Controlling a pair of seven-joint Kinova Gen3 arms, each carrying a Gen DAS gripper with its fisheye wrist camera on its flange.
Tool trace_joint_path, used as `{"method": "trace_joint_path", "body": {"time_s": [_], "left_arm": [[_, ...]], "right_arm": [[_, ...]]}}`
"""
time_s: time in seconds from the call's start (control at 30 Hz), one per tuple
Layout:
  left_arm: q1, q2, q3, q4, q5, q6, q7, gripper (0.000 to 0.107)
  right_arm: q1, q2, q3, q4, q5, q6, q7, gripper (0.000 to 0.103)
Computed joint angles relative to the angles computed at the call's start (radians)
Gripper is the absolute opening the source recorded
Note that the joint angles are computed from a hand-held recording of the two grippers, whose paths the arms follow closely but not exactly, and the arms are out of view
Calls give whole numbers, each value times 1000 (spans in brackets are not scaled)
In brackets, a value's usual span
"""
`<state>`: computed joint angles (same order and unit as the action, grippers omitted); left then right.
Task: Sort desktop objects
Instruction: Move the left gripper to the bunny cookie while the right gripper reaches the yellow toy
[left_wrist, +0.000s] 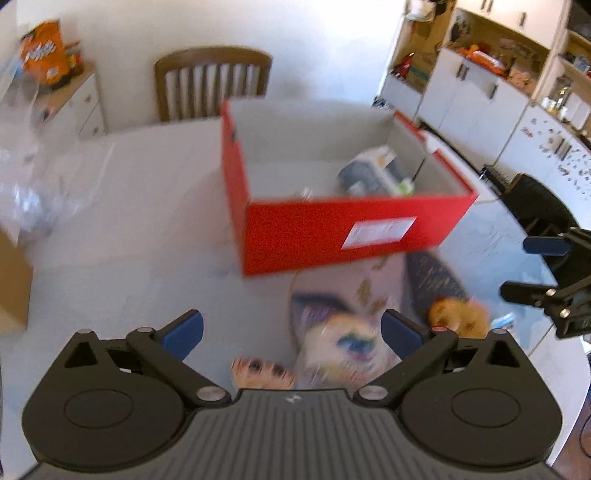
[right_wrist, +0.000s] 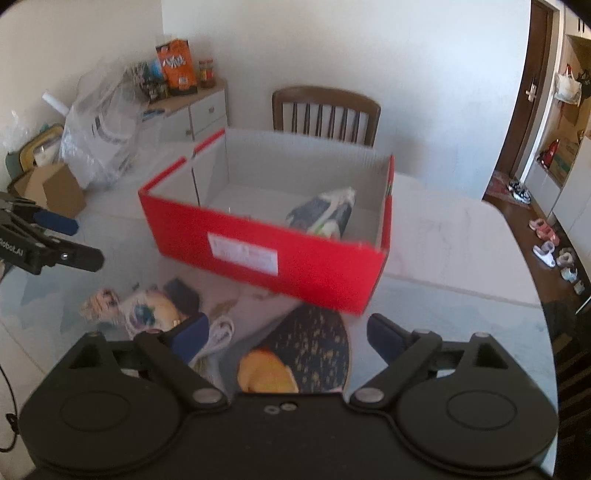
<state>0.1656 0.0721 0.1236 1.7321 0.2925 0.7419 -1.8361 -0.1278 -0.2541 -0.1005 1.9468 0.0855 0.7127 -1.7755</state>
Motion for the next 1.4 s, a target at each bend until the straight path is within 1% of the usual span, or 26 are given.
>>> {"method": "trace_joint_path", "body": {"time_s": [0.07,0.23,0.47,0.57,0.63,0.73,0.87,0.97,1.07,1.13,1.17,1.23,1.37,1.4], "left_arm": [[-8,-3,-7,31,6,-3,-4,103],[-14,-10,-10,94,2,-44,-27,103],[-19,1,-6,145,19,-86,-79,103],[-18,5,-4,166,17,-114,-103,103],[-27,9,-1,180,41,-127,-150,103],[-23,7,2,201,32,-157,-174,103],[-5,-2,6,234,-7,-223,-172,103],[-1,1,10,246,-10,-248,-191,102],[1,-1,13,258,-5,-276,-201,102],[-11,0,15,259,35,-277,-234,102],[-14,-1,15,260,45,-279,-242,101],[-23,2,15,256,73,-270,-270,92],[-26,-2,14,263,87,-271,-295,87],[-28,-2,14,264,96,-272,-309,82]], "right_arm": [[2,3,-4,17,-2,-1,-12,92],[6,17,-15,40,12,0,-55,92],[-6,40,-12,60,15,-5,-74,90],[-14,51,-5,63,10,-6,-68,88],[-17,58,-1,65,6,-9,-62,86],[-20,71,1,65,6,-9,-60,83],[-26,85,6,63,-3,-6,-48,80],[-31,95,11,59,-11,-3,-33,77],[-35,103,13,55,-16,0,-19,74],[-37,110,13,51,-18,4,-11,72],[-38,113,13,50,-19,6,-8,71],[-39,117,16,48,-25,9,1,68],[-43,122,16,43,-30,13,16,62],[-44,123,17,42,-33,15,20,61]]}}
